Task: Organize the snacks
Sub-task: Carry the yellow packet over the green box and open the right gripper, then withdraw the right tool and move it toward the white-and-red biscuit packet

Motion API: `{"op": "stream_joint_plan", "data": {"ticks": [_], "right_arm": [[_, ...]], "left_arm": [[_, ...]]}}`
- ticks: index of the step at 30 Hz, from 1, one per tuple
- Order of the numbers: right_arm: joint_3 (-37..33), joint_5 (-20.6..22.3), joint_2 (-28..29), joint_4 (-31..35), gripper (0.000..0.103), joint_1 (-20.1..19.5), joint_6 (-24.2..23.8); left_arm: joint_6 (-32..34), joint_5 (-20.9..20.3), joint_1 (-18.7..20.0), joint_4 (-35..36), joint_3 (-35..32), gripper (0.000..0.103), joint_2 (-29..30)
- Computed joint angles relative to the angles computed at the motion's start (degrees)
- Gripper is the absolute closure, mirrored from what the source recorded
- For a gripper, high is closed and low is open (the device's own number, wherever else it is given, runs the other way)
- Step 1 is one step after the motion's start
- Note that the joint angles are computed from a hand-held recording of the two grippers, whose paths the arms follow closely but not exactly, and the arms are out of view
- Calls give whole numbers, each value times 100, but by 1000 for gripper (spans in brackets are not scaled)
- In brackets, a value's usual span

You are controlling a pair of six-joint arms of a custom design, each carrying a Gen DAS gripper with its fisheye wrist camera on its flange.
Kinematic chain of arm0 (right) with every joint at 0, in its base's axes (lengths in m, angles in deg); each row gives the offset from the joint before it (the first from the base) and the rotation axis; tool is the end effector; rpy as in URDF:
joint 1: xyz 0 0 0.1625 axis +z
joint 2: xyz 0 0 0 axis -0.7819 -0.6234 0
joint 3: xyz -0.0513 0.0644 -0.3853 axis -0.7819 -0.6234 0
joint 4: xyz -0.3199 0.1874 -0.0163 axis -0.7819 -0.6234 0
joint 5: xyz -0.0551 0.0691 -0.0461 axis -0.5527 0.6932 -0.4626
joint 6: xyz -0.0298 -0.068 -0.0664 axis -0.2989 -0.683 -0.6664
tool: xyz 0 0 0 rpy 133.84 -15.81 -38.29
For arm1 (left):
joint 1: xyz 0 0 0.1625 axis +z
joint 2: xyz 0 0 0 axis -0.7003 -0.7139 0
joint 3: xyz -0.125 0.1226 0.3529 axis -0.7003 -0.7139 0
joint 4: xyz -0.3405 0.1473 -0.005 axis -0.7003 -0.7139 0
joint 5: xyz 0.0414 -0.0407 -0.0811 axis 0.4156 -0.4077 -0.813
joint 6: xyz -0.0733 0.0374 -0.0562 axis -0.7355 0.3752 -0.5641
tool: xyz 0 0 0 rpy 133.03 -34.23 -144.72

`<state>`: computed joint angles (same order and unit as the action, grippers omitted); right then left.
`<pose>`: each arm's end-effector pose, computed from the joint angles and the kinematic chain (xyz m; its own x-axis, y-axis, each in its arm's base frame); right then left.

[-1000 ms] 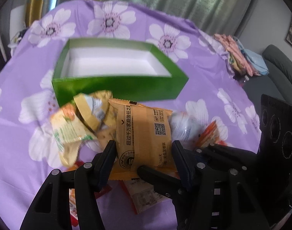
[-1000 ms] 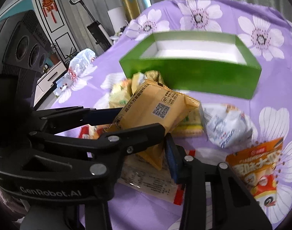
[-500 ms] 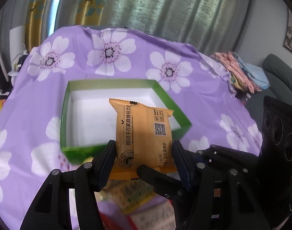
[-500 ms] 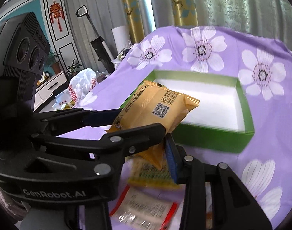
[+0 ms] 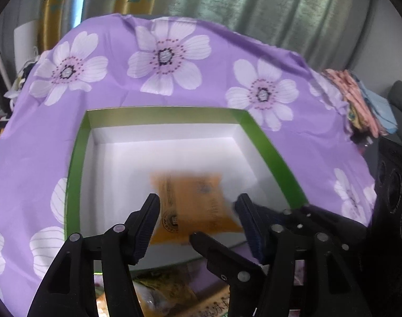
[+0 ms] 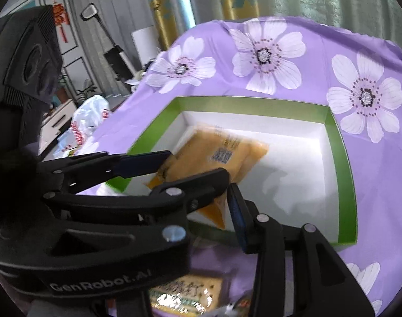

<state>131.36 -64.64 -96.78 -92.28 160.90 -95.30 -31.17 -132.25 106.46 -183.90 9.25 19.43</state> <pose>0.3485 -0.7048 0.0510 -0.7537 -0.4175 0.5076 -0.6192 0.7101 -0.3352 -0.1677 -0.7168 0.2435 -0.8520 0.1743 -0.4937 0.4339 0.7627 -0.4796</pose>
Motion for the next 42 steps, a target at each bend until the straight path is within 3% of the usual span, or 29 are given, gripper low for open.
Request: {"op": "stream_joint_plan", "data": {"ticks": [1,4,9,12,24,36,42], "right_arm": [[-35,-99,37,-22,46,7,1],[198,-190,-82,-187,42,15,39],[1157,-106,-625,-775,37,41,191],[1837,-96,-1009,-1151,33,122,222],[3810,-30,-2107,-2242,17,437,470],[4601,-56,-2561,-2591,17,544,676],[4824,-34,-2638,-2573,17,530,689]], "left_arm": [[-29,106,-24,-4,36,21,-21],[102,221,-91,-233,307,19,-181],[97,629,-304,-477,920,17,-571],[79,772,-454,-720,1377,7,-853],[-423,750,-949,-789,2696,3,-1861],[-727,966,-1322,-890,3453,2,-2332],[-1097,613,-1178,-668,3653,2,-2609]]}}
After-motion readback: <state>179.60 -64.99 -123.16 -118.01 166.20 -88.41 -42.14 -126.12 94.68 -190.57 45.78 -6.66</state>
